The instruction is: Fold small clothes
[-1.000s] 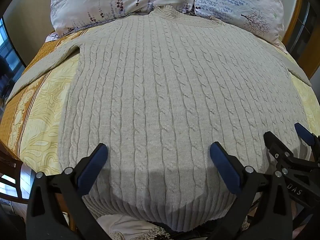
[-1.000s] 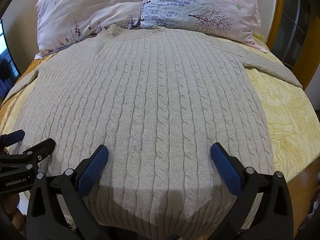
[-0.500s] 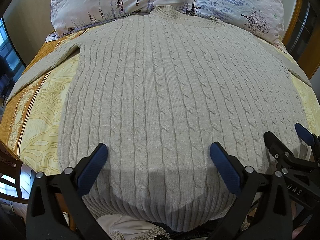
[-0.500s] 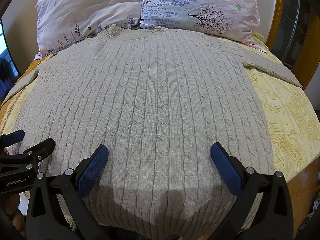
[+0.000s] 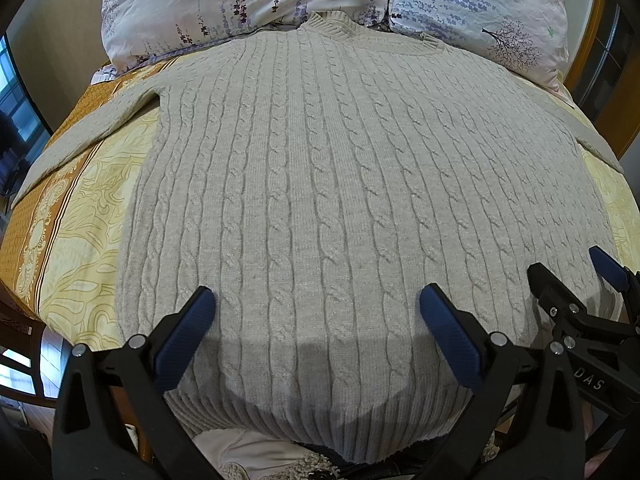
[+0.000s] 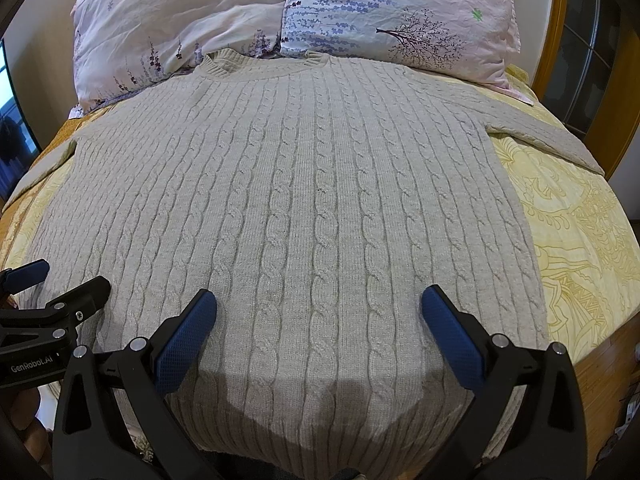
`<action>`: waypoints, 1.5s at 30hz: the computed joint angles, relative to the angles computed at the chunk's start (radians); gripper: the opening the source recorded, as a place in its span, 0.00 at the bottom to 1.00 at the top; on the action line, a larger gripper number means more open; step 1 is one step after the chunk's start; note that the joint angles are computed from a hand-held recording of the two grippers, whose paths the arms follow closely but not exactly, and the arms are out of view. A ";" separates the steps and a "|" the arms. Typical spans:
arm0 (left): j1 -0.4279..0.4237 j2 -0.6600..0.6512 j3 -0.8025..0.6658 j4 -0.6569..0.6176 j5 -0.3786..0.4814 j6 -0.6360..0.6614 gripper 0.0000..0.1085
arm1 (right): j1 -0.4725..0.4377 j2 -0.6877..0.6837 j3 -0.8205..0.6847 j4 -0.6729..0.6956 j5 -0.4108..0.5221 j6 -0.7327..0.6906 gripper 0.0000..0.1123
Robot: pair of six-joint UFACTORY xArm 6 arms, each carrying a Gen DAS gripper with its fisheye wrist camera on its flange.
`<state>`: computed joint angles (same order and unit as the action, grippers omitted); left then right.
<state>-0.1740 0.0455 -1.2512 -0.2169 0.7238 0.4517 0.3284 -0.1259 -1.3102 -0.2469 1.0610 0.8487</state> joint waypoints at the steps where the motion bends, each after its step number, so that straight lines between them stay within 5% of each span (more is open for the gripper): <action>1: 0.000 0.000 0.000 0.000 0.000 0.000 0.93 | 0.000 0.000 -0.001 0.000 0.000 0.000 0.90; 40: 0.001 0.020 -0.034 0.015 0.033 -0.009 0.93 | -0.008 0.018 -0.018 0.030 0.006 -0.041 0.90; 45: 0.000 0.027 -0.046 0.020 0.051 -0.005 0.93 | -0.021 -0.009 0.041 0.037 -0.083 -0.108 0.90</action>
